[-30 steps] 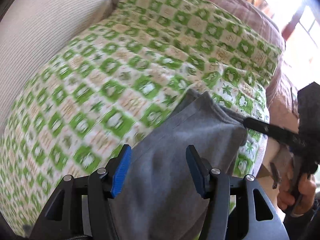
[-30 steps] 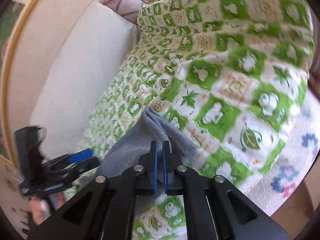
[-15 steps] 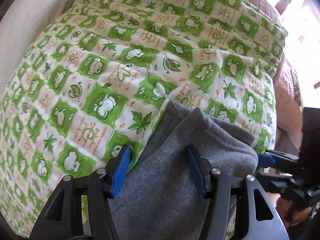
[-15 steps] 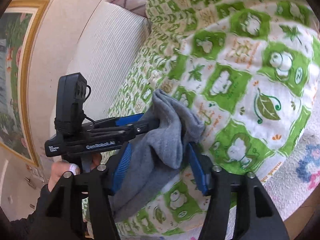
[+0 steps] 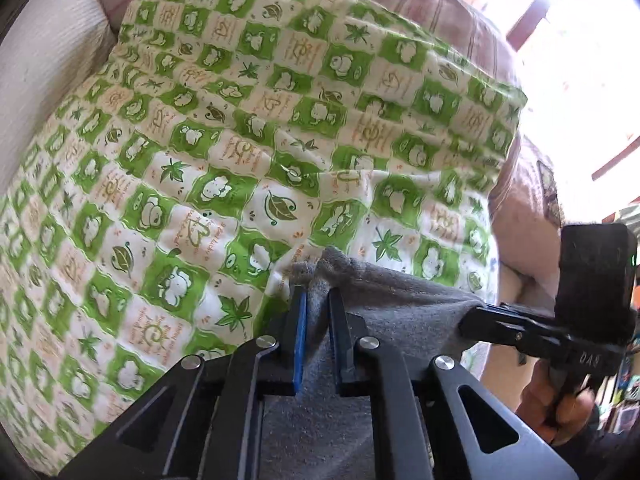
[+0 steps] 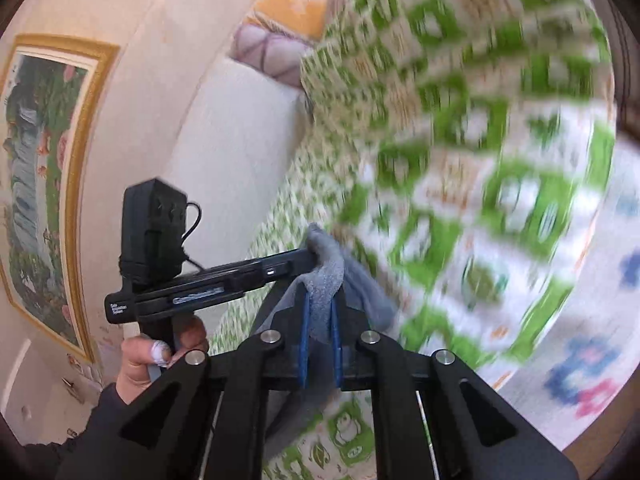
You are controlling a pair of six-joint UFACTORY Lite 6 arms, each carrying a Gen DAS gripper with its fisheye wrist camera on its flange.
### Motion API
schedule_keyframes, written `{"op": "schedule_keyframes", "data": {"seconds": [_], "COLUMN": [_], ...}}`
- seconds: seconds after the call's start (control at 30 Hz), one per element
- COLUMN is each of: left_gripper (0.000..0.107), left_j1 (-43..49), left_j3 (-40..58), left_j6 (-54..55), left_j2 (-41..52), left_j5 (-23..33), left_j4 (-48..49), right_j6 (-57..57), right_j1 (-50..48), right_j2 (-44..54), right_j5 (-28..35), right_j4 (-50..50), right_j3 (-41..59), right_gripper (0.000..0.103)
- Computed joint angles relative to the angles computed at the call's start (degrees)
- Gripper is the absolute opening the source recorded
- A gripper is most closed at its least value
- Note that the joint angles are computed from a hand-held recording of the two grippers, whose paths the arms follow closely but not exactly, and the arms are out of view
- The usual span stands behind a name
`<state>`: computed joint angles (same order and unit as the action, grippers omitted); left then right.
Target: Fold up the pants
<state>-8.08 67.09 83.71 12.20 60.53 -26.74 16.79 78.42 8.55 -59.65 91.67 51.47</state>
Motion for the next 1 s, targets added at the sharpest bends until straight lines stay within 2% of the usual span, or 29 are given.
{"op": "schedule_keyframes", "data": {"seconds": [0.07,0.13,0.2,0.27,0.33,0.37,0.4,0.47,0.57,0.6,0.63,0.67,0.7,0.73,0.77,0.83,0.9,1.0], "left_gripper": [0.009,0.013,0.016,0.021,0.037,0.042,0.049,0.052,0.052,0.050,0.042,0.038,0.028,0.019,0.016,0.012,0.012,0.012], "left_j1": [-0.7,0.2,2.3,2.9,4.9,5.4,5.3,5.0,3.5,3.5,3.7,4.1,4.4,4.9,5.5,6.7,8.4,12.2], "left_j3": [-2.3,-3.9,-4.5,-5.5,-5.9,-4.4,-3.3,-1.0,-0.8,-0.8,0.2,0.4,0.6,-0.3,-0.3,-0.5,0.0,4.3], "left_j6": [0.4,0.7,2.1,2.6,4.4,4.2,3.6,2.6,1.3,1.9,2.6,3.2,4.1,5.3,6.5,8.3,10.0,11.6], "left_j2": [-0.7,-0.7,-0.5,-1.6,-2.3,-1.2,-0.1,3.1,6.2,6.7,7.7,8.2,8.4,7.8,7.6,5.9,5.0,4.3], "left_j5": [-3.7,-3.8,-4.4,-5.4,-6.5,-6.4,-6.4,-5.8,-6.2,-6.1,-4.9,-4.1,-3.3,-3.1,-3.0,-2.0,0.1,7.3], "left_j4": [1.1,1.9,2.6,3.3,4.3,4.7,4.9,6.1,4.8,3.8,3.1,2.6,2.0,1.7,1.6,1.5,0.8,-0.1], "right_j6": [4.2,2.1,-1.9,-2.9,-4.6,-5.9,-6.8,-2.5,11.9,16.0,17.7,18.2,17.9,16.4,16.2,19.2,15.1,7.6], "right_j1": [-2.5,-4.8,-4.6,-3.5,-1.5,-0.8,-0.4,-0.4,-2.1,-1.8,-1.9,-2.0,-2.2,-2.2,-2.4,-3.6,-3.7,-3.4], "right_j2": [-1.4,0.0,1.7,2.2,2.9,3.2,3.7,4.4,5.1,5.4,5.6,5.5,5.5,5.5,5.6,6.7,7.2,7.0], "right_j5": [5.2,10.9,12.4,10.6,7.2,6.4,5.7,5.8,6.9,5.4,4.2,3.9,4.2,4.8,5.4,5.7,5.9,5.2], "right_j4": [-5.0,-4.8,0.6,2.1,5.0,6.5,7.9,4.1,-5.5,-7.6,-8.8,-9.5,-9.3,-8.2,-8.6,-12.5,-10.5,-7.6], "right_j3": [-3.0,-1.5,1.4,2.7,4.5,5.4,6.3,5.6,0.7,-0.6,-1.1,-1.5,-1.5,-1.2,-1.2,-0.9,1.4,5.3], "right_gripper": [0.010,0.015,0.017,0.027,0.041,0.054,0.061,0.061,0.060,0.059,0.058,0.056,0.048,0.030,0.014,0.012,0.012,0.012]}}
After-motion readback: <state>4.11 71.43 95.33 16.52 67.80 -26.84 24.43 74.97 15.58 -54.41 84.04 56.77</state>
